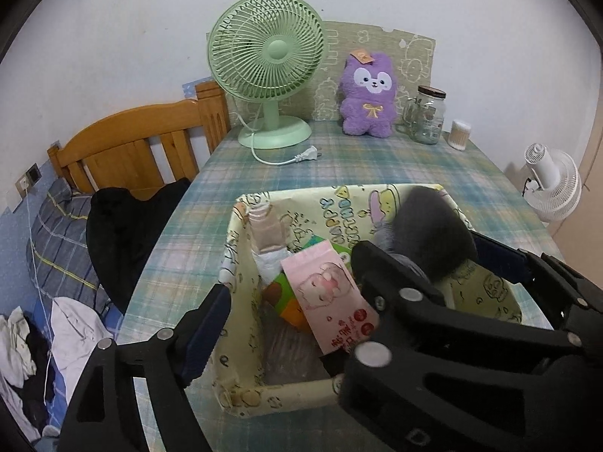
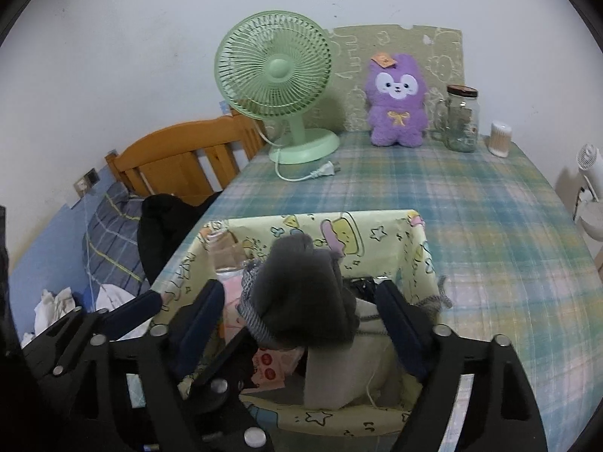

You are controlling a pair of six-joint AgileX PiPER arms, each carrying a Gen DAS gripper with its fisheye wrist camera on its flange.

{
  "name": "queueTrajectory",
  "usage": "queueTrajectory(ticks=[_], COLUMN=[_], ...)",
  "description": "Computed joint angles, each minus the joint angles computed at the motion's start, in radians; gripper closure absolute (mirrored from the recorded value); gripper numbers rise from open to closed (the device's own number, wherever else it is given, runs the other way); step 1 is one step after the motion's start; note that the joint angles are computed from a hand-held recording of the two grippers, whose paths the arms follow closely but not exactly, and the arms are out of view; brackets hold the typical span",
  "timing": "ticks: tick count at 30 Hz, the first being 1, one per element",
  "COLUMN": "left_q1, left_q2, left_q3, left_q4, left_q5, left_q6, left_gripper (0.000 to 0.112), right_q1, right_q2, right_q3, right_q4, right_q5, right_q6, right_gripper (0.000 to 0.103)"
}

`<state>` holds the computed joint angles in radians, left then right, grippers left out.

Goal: Organize soft objects
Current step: 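Lower the wipes pack and pouch into the box and open both tools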

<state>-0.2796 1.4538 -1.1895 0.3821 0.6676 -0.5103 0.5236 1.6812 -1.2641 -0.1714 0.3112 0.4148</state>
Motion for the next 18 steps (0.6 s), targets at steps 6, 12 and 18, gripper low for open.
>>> queueTrajectory(ticks=[6, 12, 18], left_q1=[-0.022, -0.052, -0.095], left_q2=[-0.011, -0.022, -0.036], left_q3=[0.006, 0.008, 0.001], left_q4=[0.012, 0.03, 0.08], left_q5=[0.0, -0.009, -0.003], left_q6=[-0.018, -0.046, -0.111], left_gripper=[0.027, 0.026, 0.024], right_q1=[0.013, -0.002, -0.015], right_q2=[-0.029, -0.063, -0.112], right_q3=[0.029, 0.057, 0.088], right_q4=[-0.201, -0.243, -0.258], right_q5=[0.016, 0.011, 0.011], right_q6=[0.203, 0.24, 0.243], right_gripper=[0.011, 0.011, 0.011])
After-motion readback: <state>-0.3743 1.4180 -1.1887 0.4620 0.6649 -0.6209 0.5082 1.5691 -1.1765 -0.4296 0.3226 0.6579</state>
